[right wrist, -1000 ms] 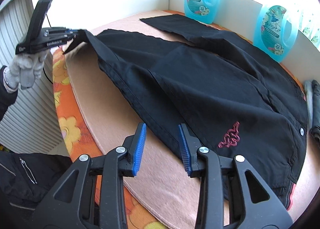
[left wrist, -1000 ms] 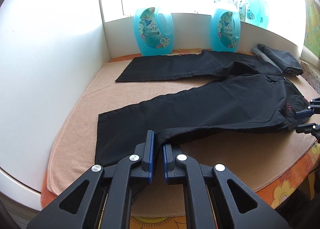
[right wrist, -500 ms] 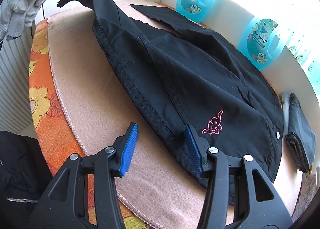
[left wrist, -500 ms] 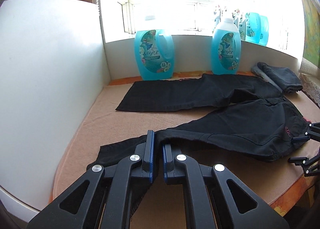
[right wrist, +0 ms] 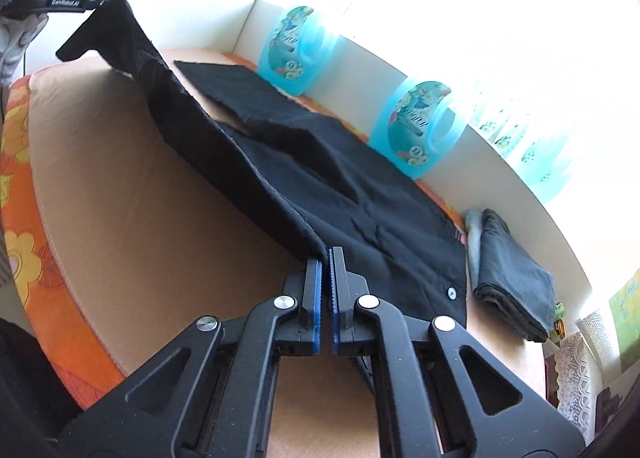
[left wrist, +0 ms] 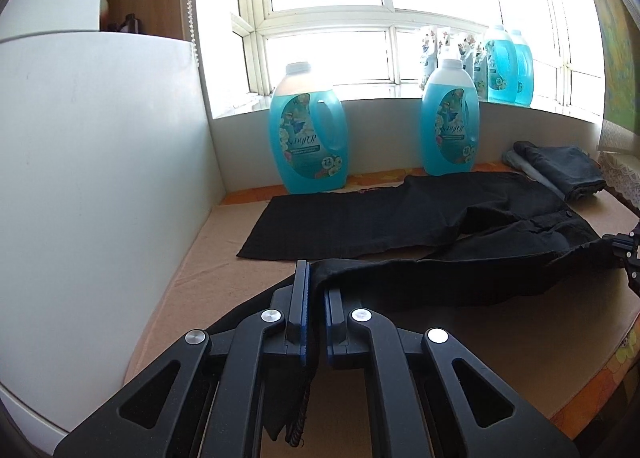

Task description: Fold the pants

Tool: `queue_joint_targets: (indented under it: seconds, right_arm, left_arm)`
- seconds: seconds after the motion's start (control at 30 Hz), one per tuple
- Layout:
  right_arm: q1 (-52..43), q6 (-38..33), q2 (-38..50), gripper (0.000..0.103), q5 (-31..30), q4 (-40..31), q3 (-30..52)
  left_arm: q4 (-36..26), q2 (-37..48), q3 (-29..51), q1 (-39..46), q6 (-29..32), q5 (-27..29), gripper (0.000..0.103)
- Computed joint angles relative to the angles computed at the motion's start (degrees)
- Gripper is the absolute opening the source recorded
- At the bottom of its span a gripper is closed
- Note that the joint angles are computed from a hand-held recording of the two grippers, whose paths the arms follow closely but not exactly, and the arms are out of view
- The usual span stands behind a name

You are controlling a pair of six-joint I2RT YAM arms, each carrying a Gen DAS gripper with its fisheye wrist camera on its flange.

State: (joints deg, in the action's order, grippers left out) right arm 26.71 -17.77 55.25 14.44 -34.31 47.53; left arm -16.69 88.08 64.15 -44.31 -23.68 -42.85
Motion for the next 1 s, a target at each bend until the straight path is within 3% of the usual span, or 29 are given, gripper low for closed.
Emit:
queue_joint_targets:
  seconds: [0.33,0.53,0.77,1.0]
  right_arm:
    - [-4.33,-6.83,13.37,0.002,5.04,11.25,13.33]
    - [-6.03,-13.53,25.92,0.002,7.11,18.8,22.72]
    - [-8.03,-19.57,44.59,0.002,6.97,23.62,37.04]
    - [-9.46,-18.98,61.66,0.002,5.53,24.65,48.38]
  left_arm:
    - [5.16,7.28,12.25,5.77,10.9,1.16,0.004]
    - [6.26,15.75,23.37,9.94,13.78,1.66,0.003]
    - [-0.19,28.85,40.55,14.94,13.36,3.47,0.003]
    - [-12.86,46.24,64.0,17.95,12.28,3.43,0.003]
